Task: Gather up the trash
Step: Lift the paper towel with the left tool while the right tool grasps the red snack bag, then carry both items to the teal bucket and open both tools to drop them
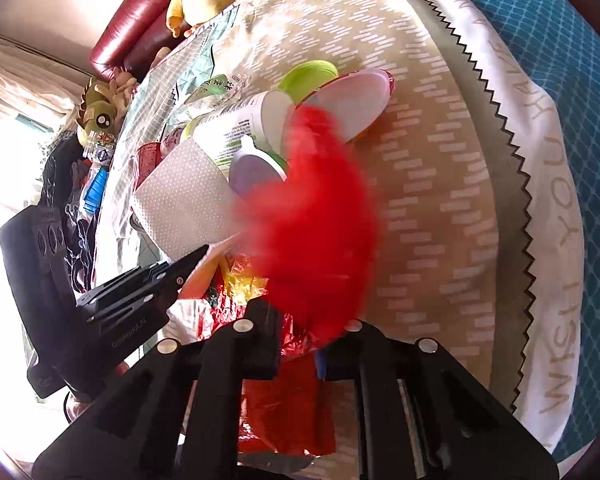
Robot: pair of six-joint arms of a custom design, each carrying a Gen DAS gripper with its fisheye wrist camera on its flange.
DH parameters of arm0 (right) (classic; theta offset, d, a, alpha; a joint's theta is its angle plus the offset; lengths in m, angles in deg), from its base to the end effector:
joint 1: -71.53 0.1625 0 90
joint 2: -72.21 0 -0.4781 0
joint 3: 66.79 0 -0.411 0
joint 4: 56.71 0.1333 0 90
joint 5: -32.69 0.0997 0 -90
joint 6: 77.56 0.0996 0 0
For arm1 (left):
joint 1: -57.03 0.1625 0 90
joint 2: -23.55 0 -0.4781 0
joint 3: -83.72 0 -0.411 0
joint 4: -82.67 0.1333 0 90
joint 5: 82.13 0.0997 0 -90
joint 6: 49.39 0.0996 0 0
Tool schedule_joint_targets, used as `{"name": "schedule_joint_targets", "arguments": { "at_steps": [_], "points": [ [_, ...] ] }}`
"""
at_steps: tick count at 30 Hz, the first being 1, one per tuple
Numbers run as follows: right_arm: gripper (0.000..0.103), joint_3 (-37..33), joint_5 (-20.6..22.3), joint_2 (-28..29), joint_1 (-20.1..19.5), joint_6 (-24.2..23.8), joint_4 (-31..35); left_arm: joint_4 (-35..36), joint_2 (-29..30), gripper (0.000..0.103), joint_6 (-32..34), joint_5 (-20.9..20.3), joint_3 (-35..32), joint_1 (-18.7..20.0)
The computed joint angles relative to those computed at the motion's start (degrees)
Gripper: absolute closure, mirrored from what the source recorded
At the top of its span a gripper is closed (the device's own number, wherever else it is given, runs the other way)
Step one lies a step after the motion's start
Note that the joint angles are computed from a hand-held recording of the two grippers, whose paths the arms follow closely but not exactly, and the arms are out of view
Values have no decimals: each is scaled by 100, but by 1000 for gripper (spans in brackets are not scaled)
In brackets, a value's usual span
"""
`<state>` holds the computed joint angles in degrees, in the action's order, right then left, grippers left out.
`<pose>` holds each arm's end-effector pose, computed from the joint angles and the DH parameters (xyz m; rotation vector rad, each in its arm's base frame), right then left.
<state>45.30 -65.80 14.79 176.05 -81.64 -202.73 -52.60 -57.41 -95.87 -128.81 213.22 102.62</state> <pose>0.2645 -0.5483 0.1339 0.4815 -2.9567 0.0554 -0.1657 -0.4573 0.2486 -0.0168 2.4939 -0.6558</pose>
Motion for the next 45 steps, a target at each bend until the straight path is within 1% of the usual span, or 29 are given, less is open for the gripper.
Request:
{"name": "schedule_joint_targets", "arguments": {
  "at_steps": [1,3,6,8,11,14,18,23,25,31,34,37,40,45],
  "points": [
    [97,-19,0,-20,31,-18,-56,39,-50,92,-19,74,5,-58],
    [97,-55,-147,-105,119,-154,-334,187,-167,92,-106,230,-14,-171],
    [97,-145,-136,-285,72,-124,-554,357,-288,92,-208,385,-109,-271],
    [97,-184,-99,-429,18,-102,-682,299,-314,92,-173,408,-188,-324],
    [97,-182,-27,-681,-85,-66,-827,162,-205,92,34,475,-344,-439],
    [97,-156,43,-926,-194,-35,-931,-54,27,92,294,408,-518,-524],
    [97,-102,105,-1248,-351,-70,-1079,-356,469,92,642,242,-806,-570],
    [97,-81,-9,-1590,-604,-59,-1291,-637,1209,92,1273,-69,-1326,-613],
    [97,-57,-51,-1763,-755,-46,-1376,-682,1527,92,1491,-259,-1572,-578],
    [97,4,-329,-2269,-1308,-82,-1661,-641,2501,92,2025,-653,-2346,-590],
    [97,54,-337,-2480,-1650,-100,-1730,-531,2922,92,2197,-786,-2720,-584],
    [97,22,-248,-2557,-1976,-58,-1652,-369,3310,92,2339,-894,-3132,-556],
    [97,-34,-205,-2521,-2205,-45,-1568,-238,3656,92,2452,-965,-3514,-534],
    [97,-267,-18,-2371,-2530,2,-1205,40,4141,92,2541,-1086,-4079,-457]
  ]
}}
